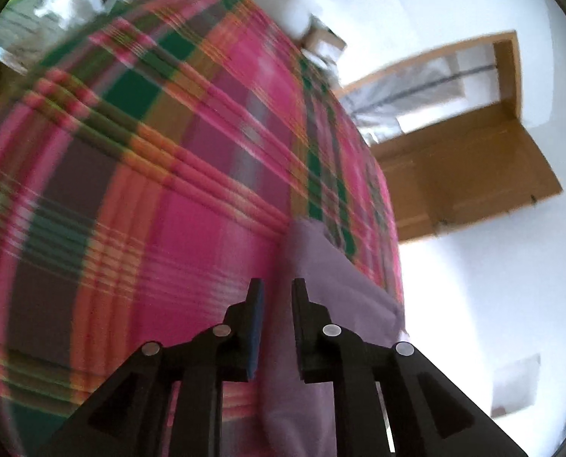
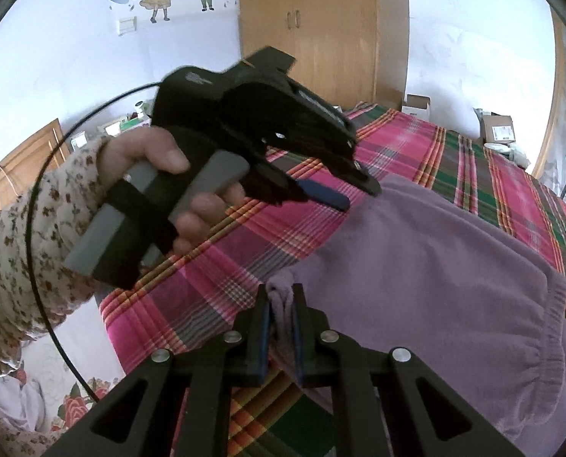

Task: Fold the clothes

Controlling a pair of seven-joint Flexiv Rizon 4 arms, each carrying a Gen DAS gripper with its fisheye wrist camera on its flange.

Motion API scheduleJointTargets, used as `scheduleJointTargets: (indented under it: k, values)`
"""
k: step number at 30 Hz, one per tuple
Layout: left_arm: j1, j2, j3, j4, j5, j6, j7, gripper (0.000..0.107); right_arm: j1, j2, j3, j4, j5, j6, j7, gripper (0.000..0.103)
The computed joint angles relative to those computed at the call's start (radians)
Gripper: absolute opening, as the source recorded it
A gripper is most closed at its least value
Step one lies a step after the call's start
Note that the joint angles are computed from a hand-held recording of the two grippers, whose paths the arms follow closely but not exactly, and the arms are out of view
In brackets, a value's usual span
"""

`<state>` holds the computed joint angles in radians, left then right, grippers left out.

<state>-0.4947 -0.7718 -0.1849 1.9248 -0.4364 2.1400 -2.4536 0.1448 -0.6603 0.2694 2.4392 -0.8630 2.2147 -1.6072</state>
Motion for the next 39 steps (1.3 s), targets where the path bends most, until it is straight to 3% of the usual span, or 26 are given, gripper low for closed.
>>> scheduleJointTargets:
  k: [1,2,8,14,16,17,18,23,34,39]
  values:
    - [-0.003,-0.007,0.0,-0.015,0.002,-0.016,0.011,0.029,-0.009,0.0,0.002,0.001,-0.01,0.005,0.003,0.01]
    - [-0.006,-0.012,0.001,-0.03,0.0,-0.038,0.02,0.034,-0.02,0.001,0.003,0.004,-0.022,0.011,0.007,0.01]
    - [0.084,-0.062,-0.086,-0.103,0.116,-0.104,0.021,0.033,-0.051,0.003,-0.003,0.002,-0.093,0.022,0.053,0.01]
    - [0.197,-0.138,-0.195,-0.173,0.244,-0.084,-0.028,0.033,-0.06,-0.001,-0.019,-0.004,-0.132,0.027,0.069,0.01]
    - [0.196,-0.148,-0.19,-0.195,0.257,-0.096,-0.023,0.03,-0.057,-0.006,-0.02,-0.013,-0.137,0.027,0.078,0.01]
    - [0.191,-0.15,-0.183,-0.201,0.255,-0.099,-0.023,0.013,-0.06,-0.008,-0.019,-0.014,-0.144,0.031,0.084,0.01]
    - [0.187,-0.153,-0.178,-0.205,0.252,-0.099,-0.024,0.012,-0.061,-0.008,-0.017,-0.012,-0.145,0.043,0.083,0.01]
    - [0.148,-0.137,-0.134,-0.187,0.224,-0.061,-0.034,0.01,-0.025,0.005,-0.025,0.004,-0.117,0.063,0.041,0.01]
    - [0.067,-0.045,-0.043,-0.076,0.117,-0.021,-0.019,0.01,-0.022,-0.002,-0.021,-0.006,-0.279,0.05,0.106,0.01]
    - [0.038,0.001,-0.017,0.023,0.066,0.026,-0.041,0.01,-0.017,-0.023,-0.034,-0.043,-0.411,0.039,0.204,0.01]
